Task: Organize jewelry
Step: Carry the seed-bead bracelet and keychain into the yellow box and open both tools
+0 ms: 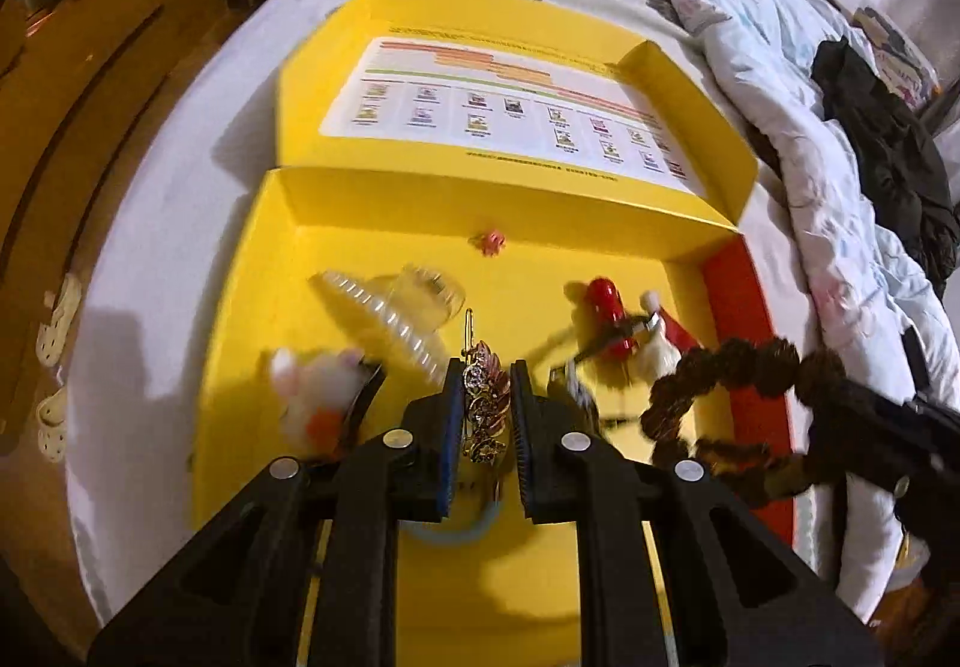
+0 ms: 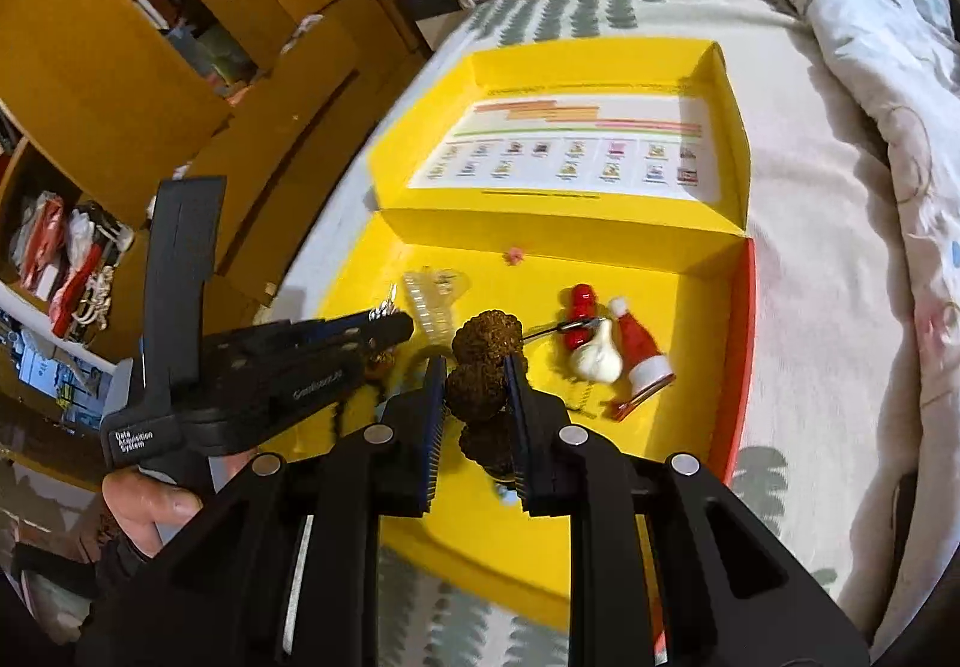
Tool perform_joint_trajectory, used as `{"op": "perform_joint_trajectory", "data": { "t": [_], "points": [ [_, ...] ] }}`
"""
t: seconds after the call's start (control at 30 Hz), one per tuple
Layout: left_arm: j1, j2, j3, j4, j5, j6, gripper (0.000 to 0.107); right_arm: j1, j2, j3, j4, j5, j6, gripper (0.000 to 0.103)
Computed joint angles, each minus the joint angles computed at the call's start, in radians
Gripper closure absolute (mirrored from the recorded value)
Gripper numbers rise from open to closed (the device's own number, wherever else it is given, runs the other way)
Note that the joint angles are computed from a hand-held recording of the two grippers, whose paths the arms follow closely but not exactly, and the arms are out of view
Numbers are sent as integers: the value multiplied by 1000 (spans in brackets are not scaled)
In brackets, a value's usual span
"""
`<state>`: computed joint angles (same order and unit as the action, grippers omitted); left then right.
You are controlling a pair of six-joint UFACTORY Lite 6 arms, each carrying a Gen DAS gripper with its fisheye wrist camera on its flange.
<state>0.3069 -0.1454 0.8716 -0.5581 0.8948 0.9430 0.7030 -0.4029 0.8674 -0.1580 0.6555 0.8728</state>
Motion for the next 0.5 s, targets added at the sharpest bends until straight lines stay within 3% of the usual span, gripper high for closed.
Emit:
{"op": "perform_joint_trajectory", "data": {
  "t": [0.37,0.5],
  "points": [
    [-210,177,5,26,-216,-112,91,-207,48,-89,308,-119,-391,83],
    [-221,222,7,35,-242,-117,91,-194,81,-89,234,-120,-321,83]
  ]
}}
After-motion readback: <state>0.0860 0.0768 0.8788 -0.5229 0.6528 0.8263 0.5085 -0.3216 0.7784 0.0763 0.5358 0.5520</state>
